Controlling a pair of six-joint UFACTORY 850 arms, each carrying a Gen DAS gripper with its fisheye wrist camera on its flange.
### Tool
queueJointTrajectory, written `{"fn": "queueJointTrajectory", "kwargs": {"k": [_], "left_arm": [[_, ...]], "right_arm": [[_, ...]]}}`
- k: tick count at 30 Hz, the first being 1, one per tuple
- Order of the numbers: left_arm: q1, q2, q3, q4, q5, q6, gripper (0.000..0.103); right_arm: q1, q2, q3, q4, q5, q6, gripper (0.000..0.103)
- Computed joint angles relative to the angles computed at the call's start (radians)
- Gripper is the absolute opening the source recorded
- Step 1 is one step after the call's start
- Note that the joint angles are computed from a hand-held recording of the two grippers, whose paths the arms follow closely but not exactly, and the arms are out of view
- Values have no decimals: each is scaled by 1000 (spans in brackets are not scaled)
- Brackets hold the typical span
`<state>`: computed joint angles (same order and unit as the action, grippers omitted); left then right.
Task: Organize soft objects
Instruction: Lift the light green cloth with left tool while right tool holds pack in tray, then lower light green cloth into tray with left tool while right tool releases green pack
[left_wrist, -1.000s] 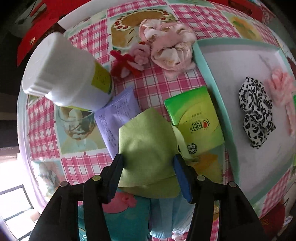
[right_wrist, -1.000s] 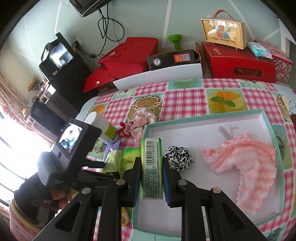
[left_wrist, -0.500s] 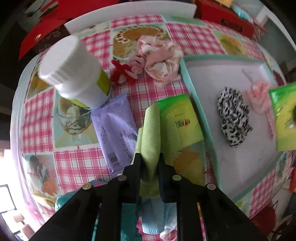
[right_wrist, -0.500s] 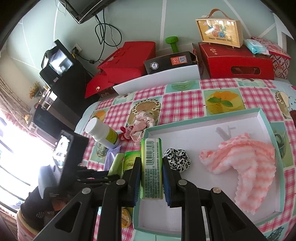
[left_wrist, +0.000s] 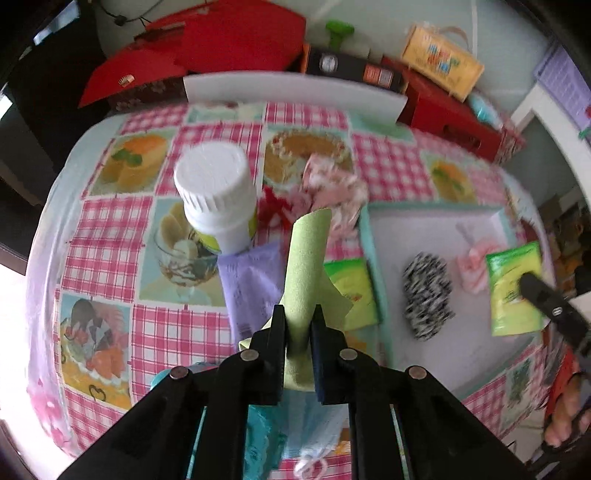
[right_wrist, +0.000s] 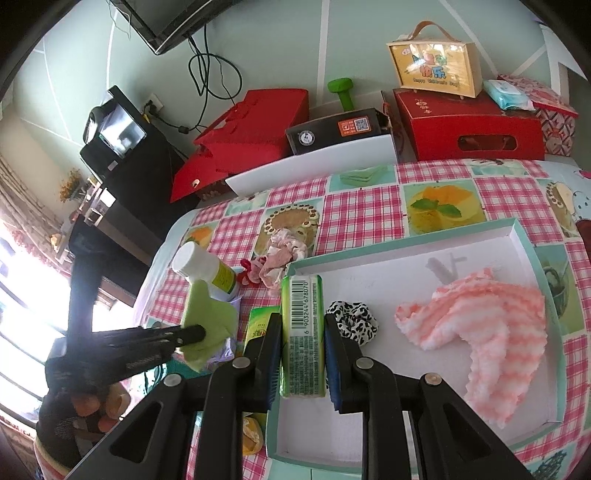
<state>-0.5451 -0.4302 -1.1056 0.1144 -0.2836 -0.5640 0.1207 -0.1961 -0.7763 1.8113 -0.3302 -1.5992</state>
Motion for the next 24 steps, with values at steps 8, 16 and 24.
{"fn": "queueJointTrajectory", "kwargs": {"k": [8, 16, 24], "left_arm": [[-45, 69, 8, 236, 110, -271, 12], [-89, 8, -69, 494, 177, -539, 12], [-116, -91, -166, 497, 197, -525, 12]], "right_arm": [[-25, 81, 42, 188, 39, -180, 23], [-86, 132, 68, 410, 94, -359, 23], [-139, 121, 72, 932, 145, -827, 23]]}}
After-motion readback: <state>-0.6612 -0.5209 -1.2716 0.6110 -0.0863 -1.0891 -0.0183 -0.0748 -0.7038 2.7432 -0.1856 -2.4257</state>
